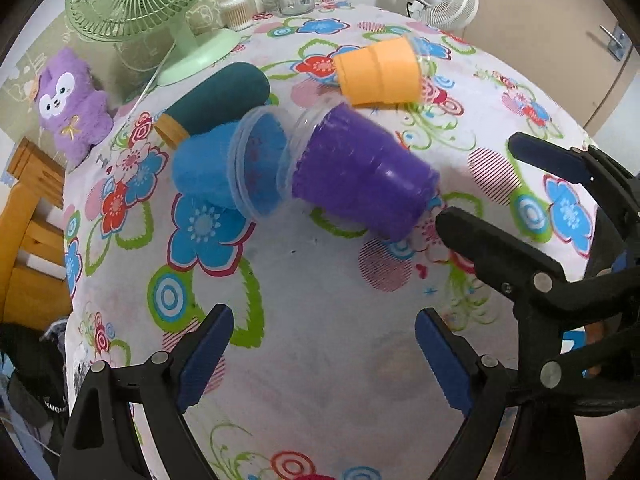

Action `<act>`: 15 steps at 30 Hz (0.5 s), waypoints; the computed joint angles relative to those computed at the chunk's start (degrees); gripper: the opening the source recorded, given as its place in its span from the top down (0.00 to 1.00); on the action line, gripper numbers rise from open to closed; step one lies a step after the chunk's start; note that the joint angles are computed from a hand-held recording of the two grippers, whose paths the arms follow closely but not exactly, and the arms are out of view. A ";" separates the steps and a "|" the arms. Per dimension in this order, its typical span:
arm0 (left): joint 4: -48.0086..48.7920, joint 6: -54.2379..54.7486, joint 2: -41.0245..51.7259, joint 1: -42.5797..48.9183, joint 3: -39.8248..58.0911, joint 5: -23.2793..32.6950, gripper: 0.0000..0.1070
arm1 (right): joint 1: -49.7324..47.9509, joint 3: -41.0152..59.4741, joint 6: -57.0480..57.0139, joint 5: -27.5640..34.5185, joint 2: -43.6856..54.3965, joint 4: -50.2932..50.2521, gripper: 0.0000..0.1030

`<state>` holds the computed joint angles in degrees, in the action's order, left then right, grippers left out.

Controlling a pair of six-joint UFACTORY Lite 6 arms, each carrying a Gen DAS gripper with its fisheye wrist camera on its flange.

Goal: Flip cup upside down
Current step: 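Close the right gripper on the purple cup while the left gripper holds it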

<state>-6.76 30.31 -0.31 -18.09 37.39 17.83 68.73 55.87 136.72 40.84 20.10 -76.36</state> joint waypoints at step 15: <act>-7.41 12.61 10.37 3.17 3.95 -3.70 0.12 | -3.90 5.15 7.85 -4.26 10.28 -10.33 0.18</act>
